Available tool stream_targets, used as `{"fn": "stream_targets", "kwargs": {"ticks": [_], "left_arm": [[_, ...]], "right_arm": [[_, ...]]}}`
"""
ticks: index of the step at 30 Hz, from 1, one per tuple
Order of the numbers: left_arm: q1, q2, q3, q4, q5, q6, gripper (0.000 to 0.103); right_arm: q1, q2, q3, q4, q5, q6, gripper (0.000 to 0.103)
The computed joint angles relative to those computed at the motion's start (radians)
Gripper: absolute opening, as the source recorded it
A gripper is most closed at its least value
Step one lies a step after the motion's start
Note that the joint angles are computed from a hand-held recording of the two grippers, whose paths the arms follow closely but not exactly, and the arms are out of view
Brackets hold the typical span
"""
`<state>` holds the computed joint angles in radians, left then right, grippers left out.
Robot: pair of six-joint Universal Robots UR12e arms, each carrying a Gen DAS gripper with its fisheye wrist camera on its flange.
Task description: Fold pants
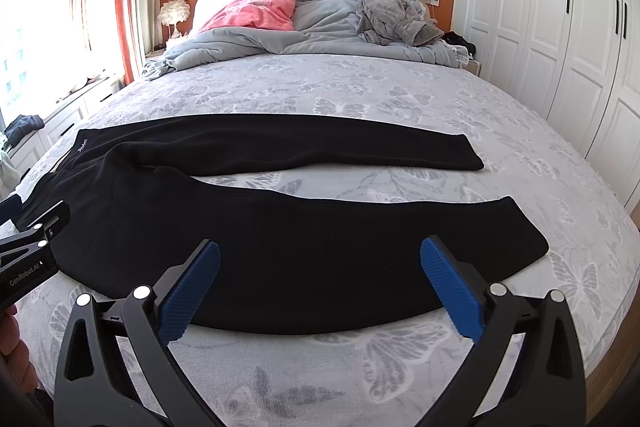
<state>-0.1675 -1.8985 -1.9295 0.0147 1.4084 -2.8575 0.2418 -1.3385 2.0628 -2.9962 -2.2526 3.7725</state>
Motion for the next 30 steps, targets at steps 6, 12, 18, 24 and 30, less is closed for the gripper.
{"fn": "stream_targets", "kwargs": {"ticks": [6,12,18,24,30], "left_arm": [[0.001,0.000,0.006,-0.018,-0.007,0.003,0.087],[0.036,-0.002,0.086,-0.172,-0.127,0.021,0.087],[0.101,-0.127,0.382,-0.501,-0.248,-0.022,0.092],[0.140,-0.400,0.813,-0.807,-0.133,-0.276,0.092],[0.160,-0.600,1.098,-0.916,-0.082,-0.515,0.091]], "right_arm": [[-0.009,0.002,0.004,-0.003,0.019,-0.006,0.098],[-0.083,-0.035,0.008,0.019,0.077,-0.095,0.098],[-0.306,-0.086,0.001,0.111,0.303,-0.225,0.098],[-0.532,-0.020,-0.025,0.145,0.471,-0.111,0.098],[-0.641,0.064,-0.063,0.117,0.541,0.007,0.098]]}}
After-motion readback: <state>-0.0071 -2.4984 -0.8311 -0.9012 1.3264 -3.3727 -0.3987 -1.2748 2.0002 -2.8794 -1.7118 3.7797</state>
